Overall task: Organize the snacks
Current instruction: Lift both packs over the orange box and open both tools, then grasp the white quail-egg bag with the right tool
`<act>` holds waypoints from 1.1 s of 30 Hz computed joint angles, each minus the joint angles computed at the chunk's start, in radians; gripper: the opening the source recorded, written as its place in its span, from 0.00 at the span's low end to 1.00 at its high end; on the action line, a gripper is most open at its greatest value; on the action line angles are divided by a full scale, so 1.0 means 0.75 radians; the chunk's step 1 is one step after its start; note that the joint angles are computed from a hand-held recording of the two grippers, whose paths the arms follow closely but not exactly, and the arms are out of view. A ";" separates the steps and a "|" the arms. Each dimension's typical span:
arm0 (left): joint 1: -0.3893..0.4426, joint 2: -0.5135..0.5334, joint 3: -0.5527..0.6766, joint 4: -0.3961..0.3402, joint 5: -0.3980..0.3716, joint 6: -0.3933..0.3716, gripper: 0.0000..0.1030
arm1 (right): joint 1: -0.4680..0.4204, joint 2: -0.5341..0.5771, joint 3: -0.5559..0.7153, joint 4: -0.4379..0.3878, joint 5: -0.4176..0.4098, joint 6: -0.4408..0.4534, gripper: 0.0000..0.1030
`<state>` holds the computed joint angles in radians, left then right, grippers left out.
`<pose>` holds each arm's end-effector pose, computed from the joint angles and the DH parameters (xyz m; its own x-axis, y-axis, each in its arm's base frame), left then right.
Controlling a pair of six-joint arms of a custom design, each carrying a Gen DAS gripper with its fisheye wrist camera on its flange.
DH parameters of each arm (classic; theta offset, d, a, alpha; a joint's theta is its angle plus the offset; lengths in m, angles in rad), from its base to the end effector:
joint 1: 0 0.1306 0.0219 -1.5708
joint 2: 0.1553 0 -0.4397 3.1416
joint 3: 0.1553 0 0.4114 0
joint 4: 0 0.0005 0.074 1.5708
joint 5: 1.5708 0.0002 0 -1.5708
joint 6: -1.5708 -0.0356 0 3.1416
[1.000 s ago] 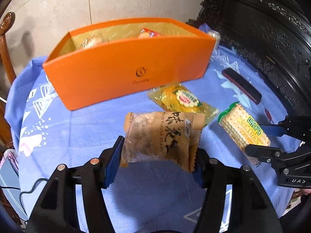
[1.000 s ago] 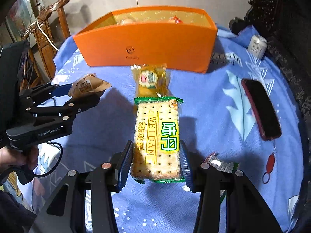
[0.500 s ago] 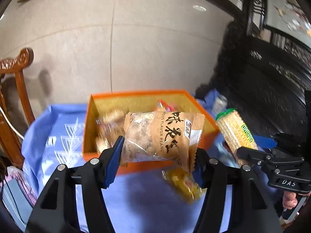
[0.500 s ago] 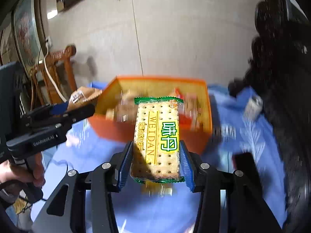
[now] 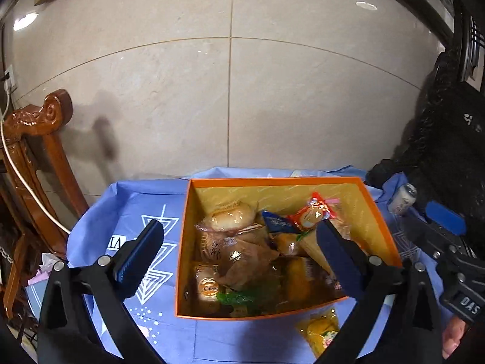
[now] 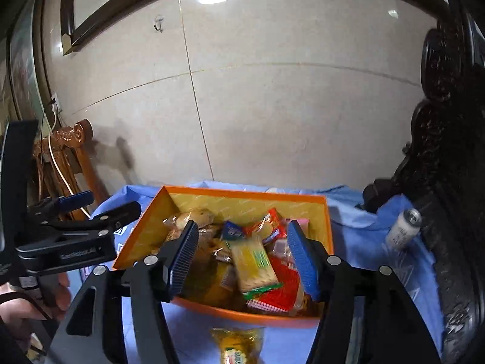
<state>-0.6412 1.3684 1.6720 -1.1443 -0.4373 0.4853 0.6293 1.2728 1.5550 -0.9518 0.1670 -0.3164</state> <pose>0.3810 -0.2662 0.6135 -0.6754 -0.0232 -0.7371 0.0006 0.9995 -0.0320 0.3594 0.2537 0.6125 -0.6247 -0.0753 -0.7772 -0.2953 0.9442 0.1459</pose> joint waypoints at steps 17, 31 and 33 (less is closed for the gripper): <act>-0.144 -0.125 -0.160 -0.041 -0.006 0.140 0.96 | 0.028 -0.228 -0.225 -0.128 0.040 -0.123 0.64; -0.360 -0.294 -0.460 0.039 0.056 0.253 0.96 | 0.005 -0.583 -0.583 -0.454 0.043 -0.379 0.67; -0.388 -0.296 -0.483 0.016 0.065 0.273 0.96 | 0.037 -0.625 -0.631 -0.484 0.040 -0.419 0.69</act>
<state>-0.9325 1.1464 1.3094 -1.1323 -0.3884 0.6901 0.6569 0.8041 1.0817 -1.3147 0.1969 -0.6308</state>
